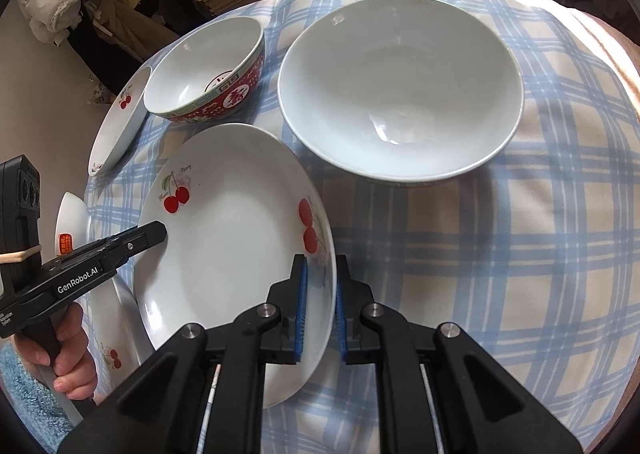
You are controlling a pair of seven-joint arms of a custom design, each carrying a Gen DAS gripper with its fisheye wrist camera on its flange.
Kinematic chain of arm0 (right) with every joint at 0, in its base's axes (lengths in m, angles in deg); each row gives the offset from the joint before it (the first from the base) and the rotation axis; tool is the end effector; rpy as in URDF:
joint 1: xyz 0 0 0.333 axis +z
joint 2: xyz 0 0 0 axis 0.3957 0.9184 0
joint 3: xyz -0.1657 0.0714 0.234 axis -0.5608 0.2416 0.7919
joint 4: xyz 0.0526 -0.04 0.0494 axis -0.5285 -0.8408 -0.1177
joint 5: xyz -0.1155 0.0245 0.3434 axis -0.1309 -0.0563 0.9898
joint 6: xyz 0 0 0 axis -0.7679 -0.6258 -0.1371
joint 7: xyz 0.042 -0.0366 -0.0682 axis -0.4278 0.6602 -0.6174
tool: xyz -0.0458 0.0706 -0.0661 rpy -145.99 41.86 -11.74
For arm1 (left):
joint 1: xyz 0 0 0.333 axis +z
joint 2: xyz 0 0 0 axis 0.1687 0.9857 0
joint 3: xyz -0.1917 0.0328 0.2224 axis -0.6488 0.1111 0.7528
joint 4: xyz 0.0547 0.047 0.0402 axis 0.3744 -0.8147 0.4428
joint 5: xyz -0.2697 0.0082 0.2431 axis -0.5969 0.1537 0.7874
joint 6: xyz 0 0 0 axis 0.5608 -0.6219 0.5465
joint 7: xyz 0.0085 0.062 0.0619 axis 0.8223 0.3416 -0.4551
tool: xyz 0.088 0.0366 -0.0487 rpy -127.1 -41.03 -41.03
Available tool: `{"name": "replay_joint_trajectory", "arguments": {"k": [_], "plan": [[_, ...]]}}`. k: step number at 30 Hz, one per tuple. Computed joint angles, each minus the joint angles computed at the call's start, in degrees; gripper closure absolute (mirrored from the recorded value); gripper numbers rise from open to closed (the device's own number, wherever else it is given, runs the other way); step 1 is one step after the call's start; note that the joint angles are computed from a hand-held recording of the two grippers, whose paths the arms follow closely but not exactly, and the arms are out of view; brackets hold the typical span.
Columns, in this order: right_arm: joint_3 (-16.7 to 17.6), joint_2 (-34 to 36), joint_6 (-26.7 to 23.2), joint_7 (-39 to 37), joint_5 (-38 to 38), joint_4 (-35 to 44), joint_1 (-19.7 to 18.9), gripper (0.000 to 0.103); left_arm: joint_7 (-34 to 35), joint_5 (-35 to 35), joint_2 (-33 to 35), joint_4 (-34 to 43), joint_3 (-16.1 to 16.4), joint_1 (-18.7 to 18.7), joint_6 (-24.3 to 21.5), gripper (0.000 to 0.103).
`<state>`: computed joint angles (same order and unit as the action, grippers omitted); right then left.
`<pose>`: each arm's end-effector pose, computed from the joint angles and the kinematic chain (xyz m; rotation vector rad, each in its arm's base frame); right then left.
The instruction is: Organize plates and bowls
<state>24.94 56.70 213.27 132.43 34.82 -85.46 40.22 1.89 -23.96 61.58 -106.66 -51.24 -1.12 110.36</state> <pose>0.5230 0.2884 0.3211 -1.8115 1.9958 0.1127 0.5810 -0.2004 0.3330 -2.0700 2.2725 -0.4856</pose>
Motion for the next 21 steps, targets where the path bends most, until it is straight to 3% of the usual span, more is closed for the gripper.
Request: {"name": "replay_joint_trajectory", "arguments": {"k": [2,6,9,17,21], "plan": [[0.3,0.0,0.4,-0.2,0.6,-0.3,-0.3,0.090,0.3,0.7,0.1,0.6,0.0,-0.3,-0.4,0.087],[0.6,-0.4,0.4,-1.1,1.3,-0.3,-0.8,0.090,0.2,2.8,-0.7,-1.2,0.1,-1.6,4.0,0.088],[-0.3,-1.8,0.8,0.0,0.5,-1.4,-0.2,0.090,2.5,-1.4,-1.7,-2.6,-1.4,0.1,4.5,0.088],[1.6,-3.5,1.3,-3.8,5.7,-2.8,-1.4,0.091,2.9,-2.7,-4.3,-3.7,-0.9,0.5,3.5,0.088],[0.5,-4.9,1.8,-3.6,5.1,-3.5,0.0,0.091,2.4,-1.6,-5.9,-5.0,-0.5,0.3,3.7,0.088]]}}
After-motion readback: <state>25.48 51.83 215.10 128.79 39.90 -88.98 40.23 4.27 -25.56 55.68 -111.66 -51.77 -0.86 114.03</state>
